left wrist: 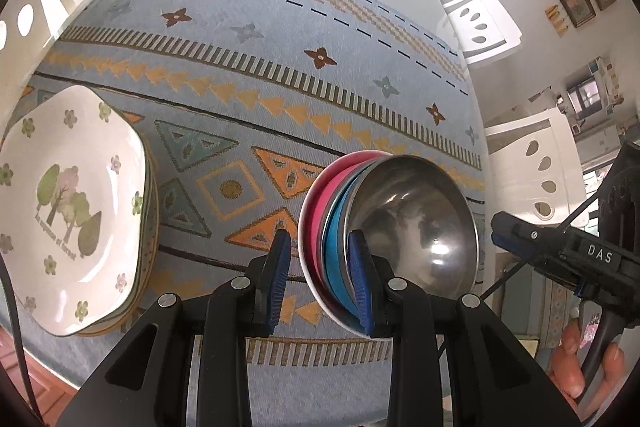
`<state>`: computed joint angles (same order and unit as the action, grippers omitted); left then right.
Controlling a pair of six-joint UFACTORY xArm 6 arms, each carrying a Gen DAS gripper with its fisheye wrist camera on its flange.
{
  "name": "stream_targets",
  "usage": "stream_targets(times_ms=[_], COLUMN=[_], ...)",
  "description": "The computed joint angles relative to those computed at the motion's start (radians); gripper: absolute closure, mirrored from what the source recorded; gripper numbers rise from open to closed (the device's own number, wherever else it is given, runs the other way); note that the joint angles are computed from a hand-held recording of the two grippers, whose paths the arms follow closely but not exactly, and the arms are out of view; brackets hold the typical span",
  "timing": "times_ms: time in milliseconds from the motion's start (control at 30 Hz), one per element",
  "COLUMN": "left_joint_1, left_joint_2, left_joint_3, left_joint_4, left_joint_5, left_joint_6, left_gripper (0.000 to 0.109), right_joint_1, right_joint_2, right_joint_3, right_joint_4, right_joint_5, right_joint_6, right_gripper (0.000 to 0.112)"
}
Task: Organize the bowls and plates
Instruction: 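Lower the blue-bottomed bowl into the nested bowls, then open both grippers and pull back from the bowl stack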
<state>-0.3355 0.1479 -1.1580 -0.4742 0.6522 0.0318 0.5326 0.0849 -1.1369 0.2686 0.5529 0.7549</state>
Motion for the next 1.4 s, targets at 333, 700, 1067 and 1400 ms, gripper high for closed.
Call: stream_targets(times_ms=[333, 700, 1067, 1400], left_joint_1=[-0.012, -0.003, -0.003, 0.005], left_joint_2=[-0.087, -0.221, -0.396, -0.472], left_joint_3=[0.063, 0.179, 0.306, 0.371], left_joint_4=[0.020, 0.038, -0.010, -0.030], left_joint_5=[-0.024, -0.058, -0.131, -0.116], left_joint_6=[0.028, 0.103, 0.207, 0.241], left_gripper=[0.082, 0.079, 0.037, 0.037], right_joint_1=[0.067, 0.202, 0.362, 0.398], right_joint_2=[-0.023, -0.067, -0.082, -0.140], right_joint_3=[0.002, -0.016, -0.114, -0.049], right_joint_4=[-0.054, -0.455, -0.786, -0.798], right_joint_5=[-0.051, 0.087, 0.362, 0.357], right_joint_6=[0.004, 0.402, 0.666, 0.769], right_gripper=[0.070, 0.062, 0.060, 0.060])
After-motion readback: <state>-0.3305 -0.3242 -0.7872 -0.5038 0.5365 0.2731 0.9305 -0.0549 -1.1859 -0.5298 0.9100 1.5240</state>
